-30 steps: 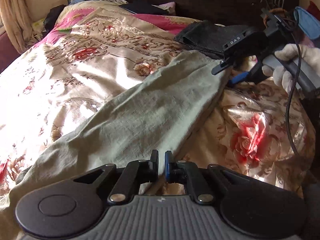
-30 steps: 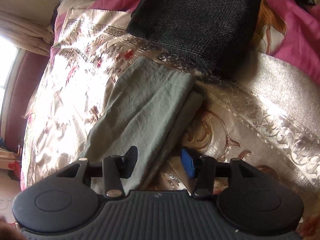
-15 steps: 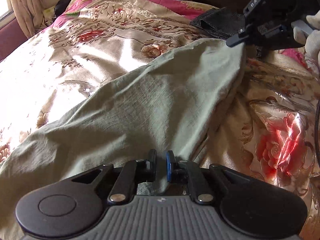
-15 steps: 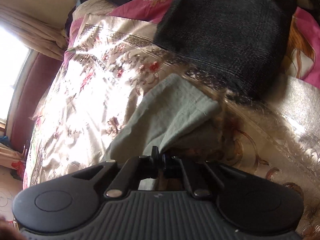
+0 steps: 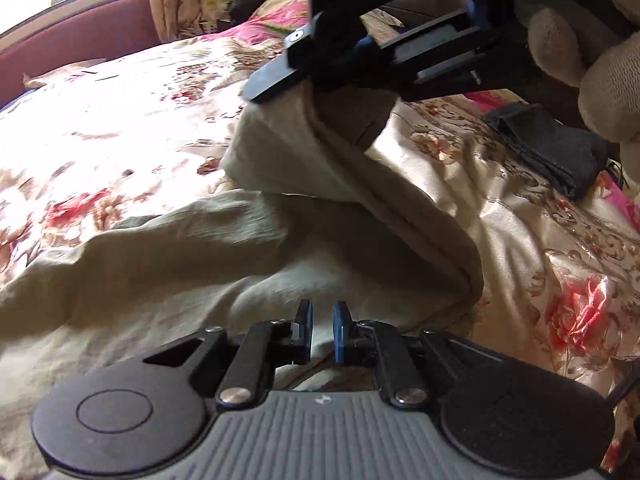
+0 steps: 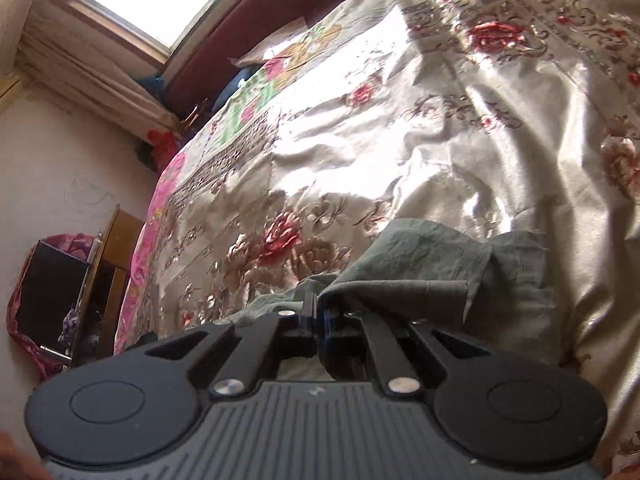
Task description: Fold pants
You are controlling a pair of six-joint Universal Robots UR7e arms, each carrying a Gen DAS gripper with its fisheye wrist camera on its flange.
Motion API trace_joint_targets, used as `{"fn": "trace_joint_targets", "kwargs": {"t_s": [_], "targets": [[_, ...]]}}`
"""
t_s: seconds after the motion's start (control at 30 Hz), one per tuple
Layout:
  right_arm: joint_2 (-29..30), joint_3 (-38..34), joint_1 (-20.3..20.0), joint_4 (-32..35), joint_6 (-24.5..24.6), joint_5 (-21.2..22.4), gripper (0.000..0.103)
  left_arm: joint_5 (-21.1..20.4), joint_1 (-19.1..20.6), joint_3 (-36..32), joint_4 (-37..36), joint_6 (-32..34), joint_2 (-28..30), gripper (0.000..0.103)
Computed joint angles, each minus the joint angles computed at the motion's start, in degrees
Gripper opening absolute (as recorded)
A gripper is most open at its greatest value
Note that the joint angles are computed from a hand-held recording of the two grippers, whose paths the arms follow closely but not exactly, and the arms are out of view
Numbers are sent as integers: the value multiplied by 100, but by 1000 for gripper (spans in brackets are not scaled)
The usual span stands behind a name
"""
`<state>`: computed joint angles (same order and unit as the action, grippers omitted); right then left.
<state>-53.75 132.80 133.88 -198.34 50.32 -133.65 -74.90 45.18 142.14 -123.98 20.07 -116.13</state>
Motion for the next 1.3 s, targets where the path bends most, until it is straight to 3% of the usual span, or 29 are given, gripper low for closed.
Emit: {"fn": "trace_joint_targets", "kwargs": {"t_s": [0.17, 0.4, 0.5, 0.63, 0.73, 0.8, 0.97, 1.0, 1.07, 1.3], "targets": [[1041, -1061, -126, 363, -692, 872, 5, 222, 596, -274, 128, 249, -205, 26], [1727, -1855, -151, 805, -866, 1592, 5, 413, 1286, -477, -202, 601, -217, 27], [1908, -2148, -135, 786, -1009, 1529, 5, 374, 1498, -605, -511, 774, -83, 27], [2153, -2478, -96, 107, -1128, 1264, 5, 296, 1736, -769, -1021, 1100, 116, 26], [2312, -2795, 58, -60, -1453, 746, 5, 321, 1857, -825, -1200, 1186, 129, 26], [2470, -3151, 119, 361, -1958, 657, 9, 392, 1954, -850, -1117, 1172, 60, 27], [2972, -4027, 38, 2351, -2922, 1278, 17, 683, 2160, -866, -319, 1181, -494, 27], [3082, -4181, 106, 2763, -3142, 1169, 17, 718, 2171, -865, -183, 1156, -594, 27], [3154, -4209, 217, 2895, -3444, 1000, 16, 778, 2190, -870, 111, 1023, -813, 28], [2632, -3492, 304, 2887, -3035, 792, 17, 873, 2213, -943, 523, 914, -1102, 33]]}}
